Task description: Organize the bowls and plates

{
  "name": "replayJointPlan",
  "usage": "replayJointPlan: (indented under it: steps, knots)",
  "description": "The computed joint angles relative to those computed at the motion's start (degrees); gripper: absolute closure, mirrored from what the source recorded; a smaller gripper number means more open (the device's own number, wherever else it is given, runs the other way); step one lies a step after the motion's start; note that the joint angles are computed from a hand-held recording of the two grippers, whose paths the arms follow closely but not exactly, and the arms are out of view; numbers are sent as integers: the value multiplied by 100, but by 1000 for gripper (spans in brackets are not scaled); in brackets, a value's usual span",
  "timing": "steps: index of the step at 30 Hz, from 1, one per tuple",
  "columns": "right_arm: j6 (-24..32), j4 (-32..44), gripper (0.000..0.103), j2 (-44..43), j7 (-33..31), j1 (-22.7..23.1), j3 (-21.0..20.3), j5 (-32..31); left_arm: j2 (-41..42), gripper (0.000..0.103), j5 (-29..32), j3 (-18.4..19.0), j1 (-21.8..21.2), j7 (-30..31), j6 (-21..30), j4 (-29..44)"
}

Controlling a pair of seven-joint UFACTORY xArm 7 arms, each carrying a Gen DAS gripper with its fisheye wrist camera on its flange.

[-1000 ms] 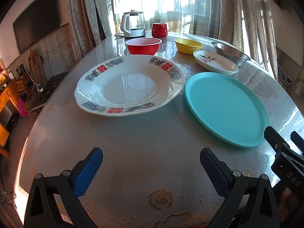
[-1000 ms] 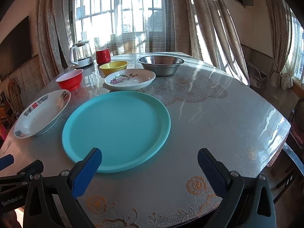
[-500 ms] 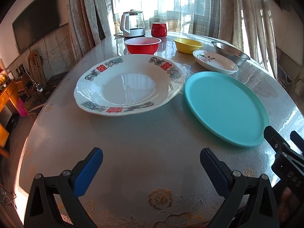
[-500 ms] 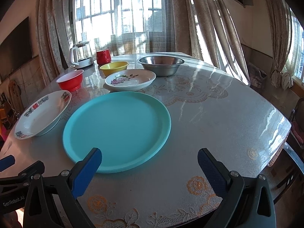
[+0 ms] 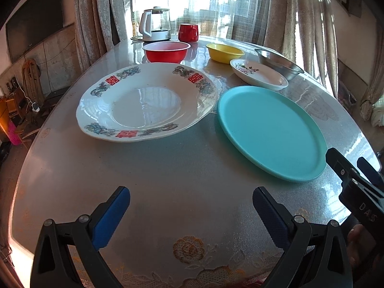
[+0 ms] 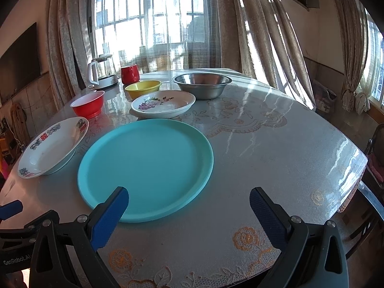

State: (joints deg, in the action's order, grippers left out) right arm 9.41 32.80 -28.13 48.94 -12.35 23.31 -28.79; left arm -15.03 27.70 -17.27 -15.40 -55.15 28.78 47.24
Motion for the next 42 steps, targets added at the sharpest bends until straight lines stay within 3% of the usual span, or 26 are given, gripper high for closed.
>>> replayJointPlan:
  steps: [3, 6, 8, 10, 12, 14, 17, 20, 21, 24, 25, 29, 31, 36, 38, 40, 42]
  knots:
    - [-374, -25, 0, 86, -105, -33, -157, 7, 62, 0, -33, 20, -44, 161, -51, 77]
    - [-1259, -146, 0, 249, -366, -99, -376, 169, 168, 0, -150, 96, -103, 338, -213, 161]
    - [-1073, 9, 0, 382, -596, -40, -463, 286, 249, 0, -641, 285, -238, 703, -345, 204]
    - [-695, 266, 0, 683, -1373, 787, -1211, 733, 295, 0, -1276, 499, -395, 1168, -696, 149]
    - [-703, 375, 1, 847, -1674, 962, -1433, 916, 303, 0, -1744, 604, -487, 1532, -1101, 58]
    - [-704, 484, 5, 986, -1914, 995, -1504, 1108, 342, 0, -1488, 393, -271, 1331, -1133, 141]
    - [-405, 794, 12, 1270, -2585, 1447, -1929, 1661, 542, 0, -1076, 213, -133, 1113, -770, 468]
    - [-23, 1128, 24, 1580, -3447, 1965, -2370, 2487, 725, 0, -1759, 347, -283, 1626, -729, 619]
    - [103, 1227, 27, 1683, -3682, 2042, -2436, 2739, 799, 0, -2066, 584, -535, 1886, -734, 670]
    - [264, 1384, 42, 1906, -4671, 2381, -2695, 3872, 931, 6, -1794, 465, -414, 1625, -687, 808]
    - [317, 1423, 47, 1959, -4923, 2431, -2725, 4156, 965, 13, -1740, 465, -421, 1629, -678, 849]
    - [220, 1395, 52, 2023, -5339, 2339, -2576, 4702, 1116, 25, -1631, 481, -482, 1690, -626, 984]
    - [251, 1432, 62, 2043, -5588, 2334, -2550, 4966, 1201, 39, -1714, 509, -524, 1805, -641, 1031]
    - [328, 1510, 71, 2093, -5474, 2102, -2368, 4818, 1339, 44, -1655, 558, -567, 1751, -677, 1096]
    - [334, 1513, 76, 2098, -5468, 2056, -2344, 4790, 1377, 46, -1358, 557, -572, 1561, -635, 1143]
    - [360, 1514, 80, 2089, -5633, 2080, -2387, 4961, 1433, 59, -1062, 556, -589, 1418, -591, 1205]
    - [400, 1519, 84, 2077, -5799, 2105, -2438, 5191, 1470, 61, -706, 563, -613, 1194, -515, 1259]
